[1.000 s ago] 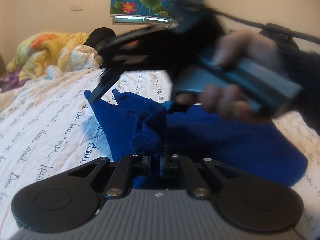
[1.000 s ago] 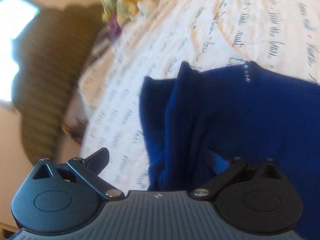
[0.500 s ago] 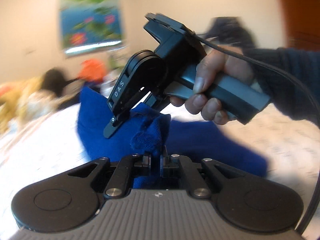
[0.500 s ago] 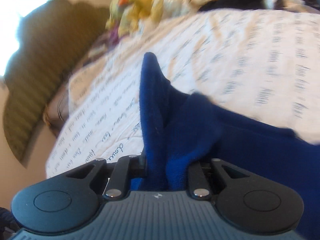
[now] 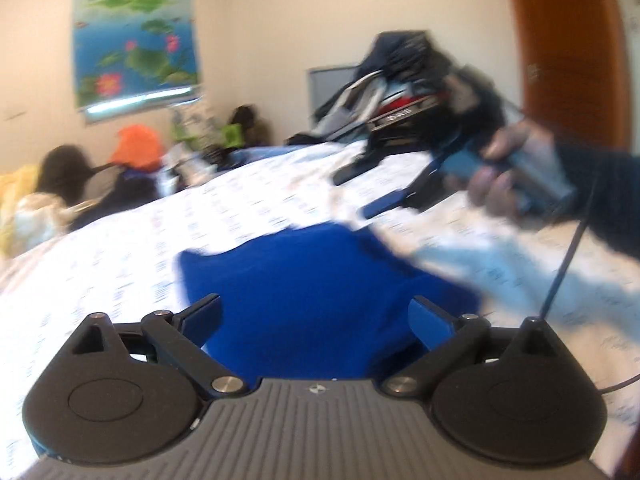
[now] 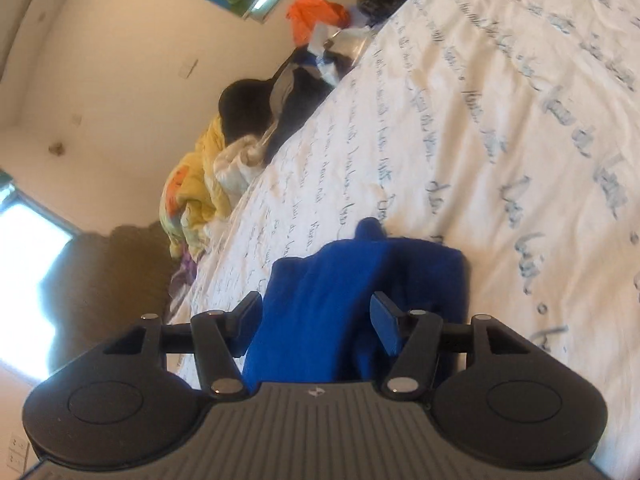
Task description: Fold small clothes
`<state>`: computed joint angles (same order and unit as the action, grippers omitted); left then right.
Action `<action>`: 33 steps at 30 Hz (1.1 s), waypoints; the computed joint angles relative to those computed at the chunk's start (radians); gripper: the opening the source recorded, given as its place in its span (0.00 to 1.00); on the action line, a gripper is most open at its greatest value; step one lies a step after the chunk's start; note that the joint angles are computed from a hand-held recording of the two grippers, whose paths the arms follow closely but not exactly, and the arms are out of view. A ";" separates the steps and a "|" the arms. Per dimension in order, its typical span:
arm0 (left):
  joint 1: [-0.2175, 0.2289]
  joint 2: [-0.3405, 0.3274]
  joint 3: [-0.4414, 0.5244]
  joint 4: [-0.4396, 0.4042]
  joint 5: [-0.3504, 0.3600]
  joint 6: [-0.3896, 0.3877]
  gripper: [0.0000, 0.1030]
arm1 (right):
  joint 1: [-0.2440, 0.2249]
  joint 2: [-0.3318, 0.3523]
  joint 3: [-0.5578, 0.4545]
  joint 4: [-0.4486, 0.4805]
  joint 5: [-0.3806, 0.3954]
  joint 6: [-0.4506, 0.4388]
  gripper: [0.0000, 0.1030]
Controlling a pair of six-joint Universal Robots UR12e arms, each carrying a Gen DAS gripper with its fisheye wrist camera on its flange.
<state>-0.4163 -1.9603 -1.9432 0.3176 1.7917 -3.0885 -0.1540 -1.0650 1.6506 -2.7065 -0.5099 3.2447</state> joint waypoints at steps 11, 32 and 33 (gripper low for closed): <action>0.033 0.059 -0.030 -0.069 0.026 -0.089 0.96 | 0.065 -0.015 -0.040 0.078 -0.192 -0.218 0.09; 0.058 0.062 -0.048 -0.189 -0.126 -0.058 0.97 | 0.063 -0.259 0.216 0.263 -0.374 -0.559 0.04; 0.062 0.066 -0.052 -0.185 -0.127 -0.067 0.98 | 0.048 -0.265 0.233 0.223 -0.365 -0.523 0.04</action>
<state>-0.3541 -1.8947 -1.9955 0.1330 1.6650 -3.1557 -0.1058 -1.3297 1.8835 -2.4836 -0.8754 2.7216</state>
